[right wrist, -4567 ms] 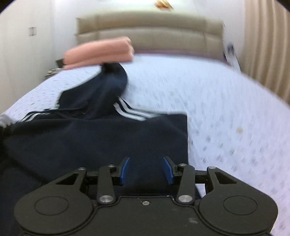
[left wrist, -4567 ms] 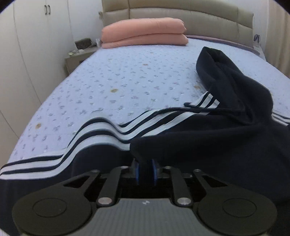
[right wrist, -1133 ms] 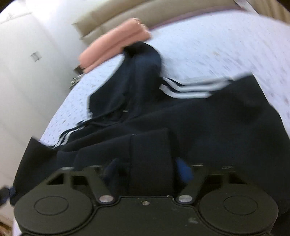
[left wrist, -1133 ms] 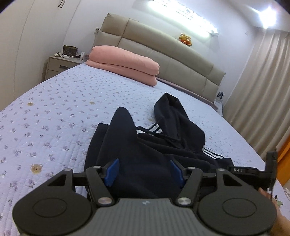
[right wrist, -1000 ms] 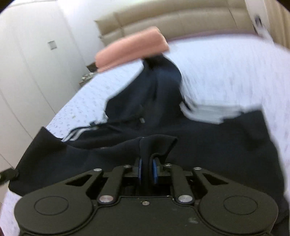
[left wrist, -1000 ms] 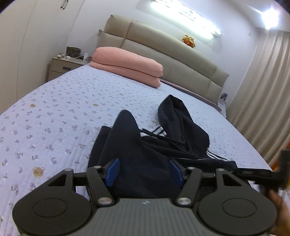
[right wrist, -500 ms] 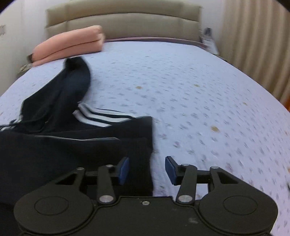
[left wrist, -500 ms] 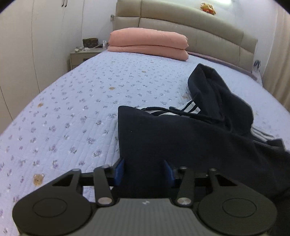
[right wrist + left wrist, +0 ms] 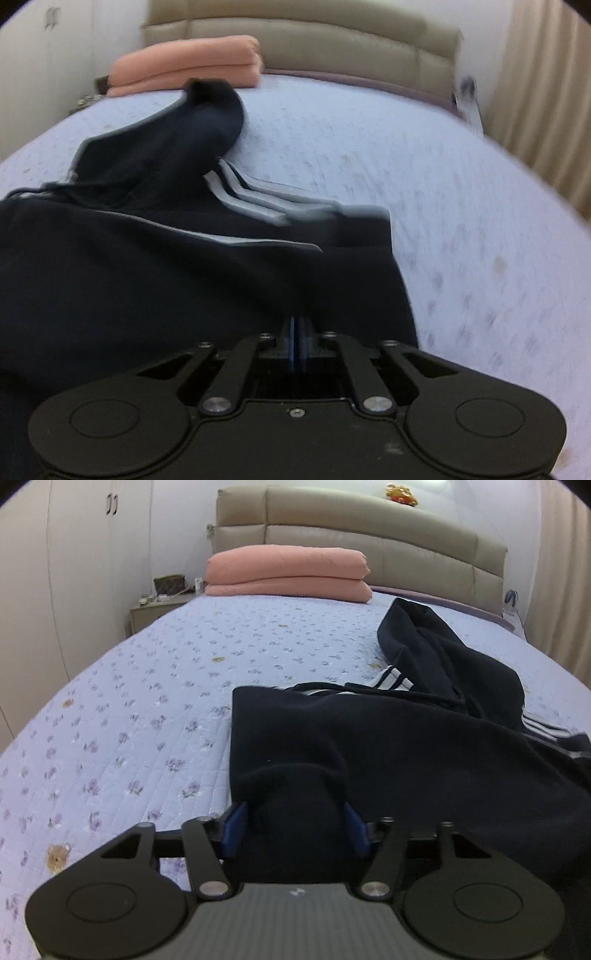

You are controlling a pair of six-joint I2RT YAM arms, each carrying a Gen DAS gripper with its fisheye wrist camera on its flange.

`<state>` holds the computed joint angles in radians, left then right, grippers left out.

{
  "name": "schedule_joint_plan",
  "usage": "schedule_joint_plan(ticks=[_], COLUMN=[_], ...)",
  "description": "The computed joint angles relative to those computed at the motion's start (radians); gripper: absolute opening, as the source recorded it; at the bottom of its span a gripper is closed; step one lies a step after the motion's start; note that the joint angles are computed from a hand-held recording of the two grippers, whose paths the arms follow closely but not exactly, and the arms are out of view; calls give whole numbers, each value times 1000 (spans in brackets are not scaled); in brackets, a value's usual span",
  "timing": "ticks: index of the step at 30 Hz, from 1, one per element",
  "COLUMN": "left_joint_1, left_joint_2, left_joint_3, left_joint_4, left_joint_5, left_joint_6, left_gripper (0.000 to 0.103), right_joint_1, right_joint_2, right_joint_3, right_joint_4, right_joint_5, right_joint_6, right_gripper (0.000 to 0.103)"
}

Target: Fold large clothes

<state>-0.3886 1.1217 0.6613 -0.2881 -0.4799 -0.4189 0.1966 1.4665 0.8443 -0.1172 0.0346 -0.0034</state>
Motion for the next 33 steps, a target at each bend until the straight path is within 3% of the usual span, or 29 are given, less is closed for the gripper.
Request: schedule_joint_plan(ticks=[1, 3, 5, 6, 7, 11, 15, 17, 18, 20, 23, 30, 33], left_joint_1=[11, 30, 8, -20, -58, -204, -247, -188, -158, -156, -185, -233, -253], left_joint_2=[2, -15, -63, -94, -136, -227, -118, -36, -11, -72, -96, -99, -68], left_joint_3=[5, -3, -12, -10, -9, 19, 96, 103, 92, -11, -65, -101, -86], left_joint_4=[-6, -3, -22, -47, -73, -142, -224, -252, -246, -129, -63, -15, -19], left_joint_5=[8, 36, 26, 10, -14, -107, -128, -55, -15, -19, -62, -131, -168], left_joint_6=[-4, -12, -19, -32, -42, -64, -72, -94, -98, -84, -84, -83, -75], left_gripper=[67, 65, 49, 45, 43, 40, 28, 22, 22, 22, 22, 22, 22], right_joint_1=[-31, -64, -69, -64, -59, 10, 29, 7, -19, -111, -193, -224, -230], right_joint_2=[-4, 0, -28, -73, -125, -328, -327, -283, -243, -244, -222, -161, -195], right_joint_3=[-14, 18, 40, 24, -5, -109, -152, -178, -188, -311, -321, -334, -339], right_joint_4=[20, -27, -79, -83, -69, -46, -39, -13, 2, 191, 225, 316, 288], right_joint_5=[-40, -94, -107, -112, -124, -108, -111, -114, -153, -297, -423, -485, -495], right_joint_6=[1, 47, 92, 95, 77, -20, -46, -40, -31, -5, 51, 84, 89], right_gripper=[0, 0, 0, 5, 11, 12, 12, 12, 12, 12, 12, 11, 11])
